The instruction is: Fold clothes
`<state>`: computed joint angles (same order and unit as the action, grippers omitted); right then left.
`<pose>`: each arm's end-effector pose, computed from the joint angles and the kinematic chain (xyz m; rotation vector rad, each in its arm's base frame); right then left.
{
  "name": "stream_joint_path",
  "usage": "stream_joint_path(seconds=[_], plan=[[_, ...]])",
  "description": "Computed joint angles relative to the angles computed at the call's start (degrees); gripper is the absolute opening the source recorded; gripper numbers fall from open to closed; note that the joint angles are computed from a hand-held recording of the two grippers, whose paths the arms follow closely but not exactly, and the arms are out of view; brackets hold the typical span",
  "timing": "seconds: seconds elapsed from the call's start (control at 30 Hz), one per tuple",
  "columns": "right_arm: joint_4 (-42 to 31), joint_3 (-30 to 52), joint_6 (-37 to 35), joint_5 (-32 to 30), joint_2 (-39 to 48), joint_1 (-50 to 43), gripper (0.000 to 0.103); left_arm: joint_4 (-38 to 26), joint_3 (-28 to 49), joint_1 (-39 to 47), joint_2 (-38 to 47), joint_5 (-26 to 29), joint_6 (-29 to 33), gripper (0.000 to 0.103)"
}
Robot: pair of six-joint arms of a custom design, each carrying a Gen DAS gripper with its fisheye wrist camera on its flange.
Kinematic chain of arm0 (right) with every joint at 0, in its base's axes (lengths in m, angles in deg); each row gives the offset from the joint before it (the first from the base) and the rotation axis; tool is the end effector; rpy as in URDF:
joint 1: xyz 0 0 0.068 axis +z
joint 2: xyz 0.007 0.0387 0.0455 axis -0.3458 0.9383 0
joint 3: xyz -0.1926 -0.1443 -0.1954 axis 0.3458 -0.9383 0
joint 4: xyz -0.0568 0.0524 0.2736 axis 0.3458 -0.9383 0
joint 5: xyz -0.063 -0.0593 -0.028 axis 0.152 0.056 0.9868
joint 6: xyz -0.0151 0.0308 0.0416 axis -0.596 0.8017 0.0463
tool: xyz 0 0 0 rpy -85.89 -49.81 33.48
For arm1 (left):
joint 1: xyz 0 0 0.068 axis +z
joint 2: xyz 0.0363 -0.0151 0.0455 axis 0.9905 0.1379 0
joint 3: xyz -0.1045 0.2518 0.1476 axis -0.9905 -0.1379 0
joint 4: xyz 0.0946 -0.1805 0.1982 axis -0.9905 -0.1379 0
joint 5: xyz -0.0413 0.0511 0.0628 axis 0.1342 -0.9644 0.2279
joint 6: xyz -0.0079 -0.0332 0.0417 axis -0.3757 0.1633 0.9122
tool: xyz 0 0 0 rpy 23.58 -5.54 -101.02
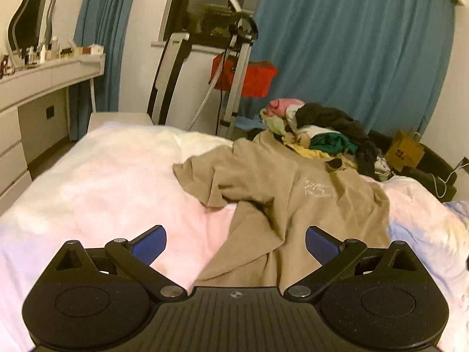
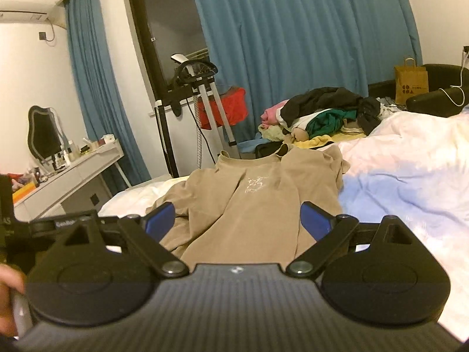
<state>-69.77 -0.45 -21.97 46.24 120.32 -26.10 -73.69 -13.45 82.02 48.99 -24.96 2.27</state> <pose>0.3202 -0.0166 0.2656 -0.0695 1.9066 0.4927 0.3146 0.0026 0.2716 -0.3780 2.1120 -0.0988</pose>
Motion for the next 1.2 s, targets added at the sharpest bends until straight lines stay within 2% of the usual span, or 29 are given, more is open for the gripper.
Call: stream_joint_path(seconds=[0.17, 0.37, 0.6, 0.7, 0.87, 0.97, 1.03, 1.1, 1.17, 1.2], plan=[[2.82, -0.78, 3.02, -0.05, 1.5, -0.91, 0.094, -1.95, 5.2, 2.09, 7.59, 2.89, -4.33, 0.096], [0.75, 2.03, 4.96, 0.41, 6.68, -1.86, 0.093, -4.29, 14.48, 5.55, 18.74, 5.67, -12.3, 0.089], [-1.44, 7.12, 5.83, 1.28, 13.97, -2.42, 0.093, 0.05, 23.7, 8.95, 30.49, 11.3, -19.52, 0.08], [-2.32, 9.86, 7.73, 0.01, 17.41, -3.55, 0.093, -0.57, 28.91, 9.06, 35.53, 10.42, -21.51, 0.071], [-3.0, 14.42, 10.89, -1.48, 22.97, -4.37, 0.093, -2.13, 37.82, 8.46, 43.35, 8.66, -23.87, 0.067], [-1.52, 16.07, 11.81, 0.89, 25.99, -4.03, 0.093, -0.62, 41.45, 8.36, 47.03, 7.77, -24.32, 0.067], [-2.19, 17.73, 12.36, 1.59, 27.98, -4.01, 0.093, -0.46, 44.05, 8.48, 49.02, 7.84, -25.87, 0.054], [-3.28, 19.38, 13.54, 1.32, 29.78, -4.31, 0.093, -1.71, 47.45, 8.7, 51.01, 8.06, -27.15, 0.027], [-4.18, 20.63, 15.04, 0.77, 31.22, -4.75, 0.093, -5.1, 52.4, 9.27, 52.95, 7.99, -26.48, 0.009], [-4.51, 21.02, 15.96, 0.35, 31.77, -5.05, 0.093, -7.02, 55.36, 9.57, 53.83, 7.28, -24.78, 0.008]])
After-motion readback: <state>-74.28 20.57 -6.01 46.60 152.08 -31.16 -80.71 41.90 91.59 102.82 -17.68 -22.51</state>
